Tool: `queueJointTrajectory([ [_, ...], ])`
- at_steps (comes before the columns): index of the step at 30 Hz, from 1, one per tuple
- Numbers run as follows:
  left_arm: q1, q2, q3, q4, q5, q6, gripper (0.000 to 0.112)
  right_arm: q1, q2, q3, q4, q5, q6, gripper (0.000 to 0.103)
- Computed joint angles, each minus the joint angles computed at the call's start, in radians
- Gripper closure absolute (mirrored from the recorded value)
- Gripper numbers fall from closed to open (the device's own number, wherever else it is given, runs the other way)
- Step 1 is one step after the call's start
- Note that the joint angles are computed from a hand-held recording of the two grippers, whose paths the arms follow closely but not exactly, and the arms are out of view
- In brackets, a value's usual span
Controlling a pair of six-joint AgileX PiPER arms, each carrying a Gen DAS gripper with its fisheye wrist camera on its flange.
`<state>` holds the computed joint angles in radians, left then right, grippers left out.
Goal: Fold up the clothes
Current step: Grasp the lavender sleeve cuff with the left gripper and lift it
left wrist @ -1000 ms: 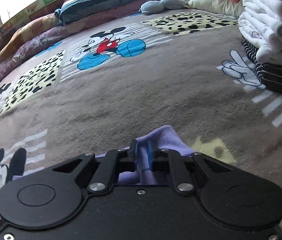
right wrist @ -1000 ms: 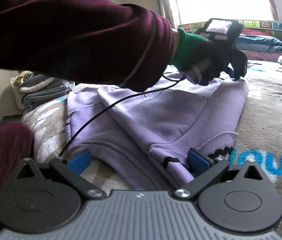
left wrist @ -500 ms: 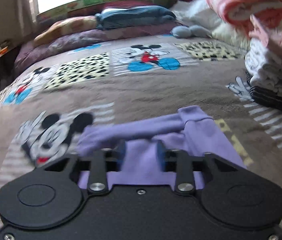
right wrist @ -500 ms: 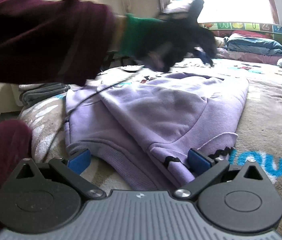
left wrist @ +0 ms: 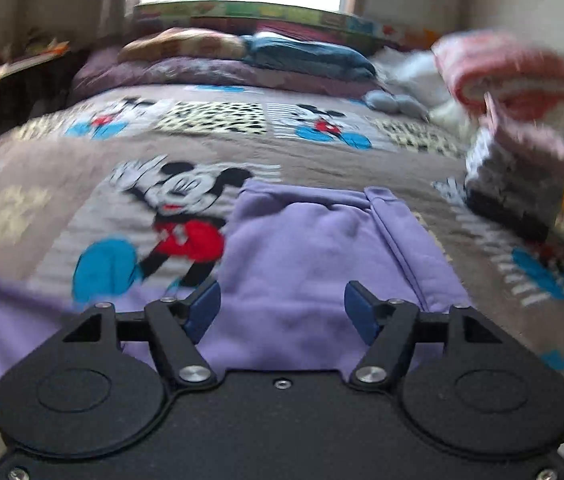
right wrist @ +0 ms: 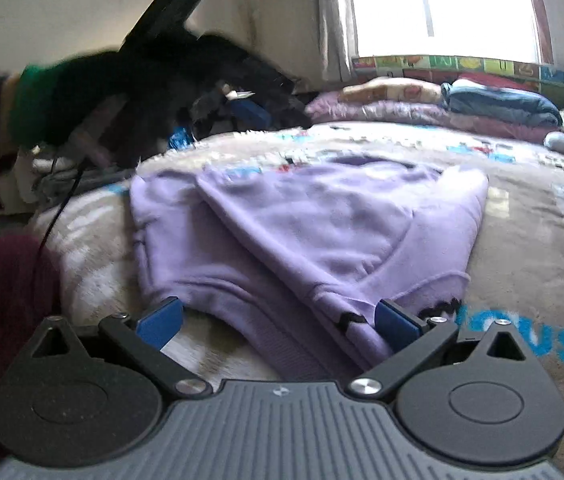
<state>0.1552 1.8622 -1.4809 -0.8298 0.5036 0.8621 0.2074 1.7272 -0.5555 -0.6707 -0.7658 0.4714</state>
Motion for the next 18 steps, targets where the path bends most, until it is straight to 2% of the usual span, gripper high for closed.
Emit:
queueJointTrajectory([
  [2, 0.049, -0.048, 0.076, -0.094, 0.003, 0.031, 0.042, -0.003, -0.044, 0.036, 0.008, -0.027, -0.025, 0.004],
  [5, 0.149, -0.099, 0.17, -0.278, 0.059, 0.091, 0.039, -0.009, -0.096, 0.088, 0.047, -0.06, -0.086, 0.005],
  [9, 0.228, -0.113, 0.236, -0.392, 0.092, 0.094, 0.039, -0.033, -0.11, 0.104, 0.094, -0.072, -0.112, 0.005],
  [14, 0.287, -0.043, 0.239, -0.513, 0.22, 0.075, 0.04, -0.035, -0.097, 0.089, 0.125, -0.049, -0.129, 0.005],
  [18, 0.27, 0.018, 0.223, -0.551, 0.209, 0.023, 0.043, -0.023, -0.074, 0.069, 0.125, -0.034, -0.13, 0.005],
])
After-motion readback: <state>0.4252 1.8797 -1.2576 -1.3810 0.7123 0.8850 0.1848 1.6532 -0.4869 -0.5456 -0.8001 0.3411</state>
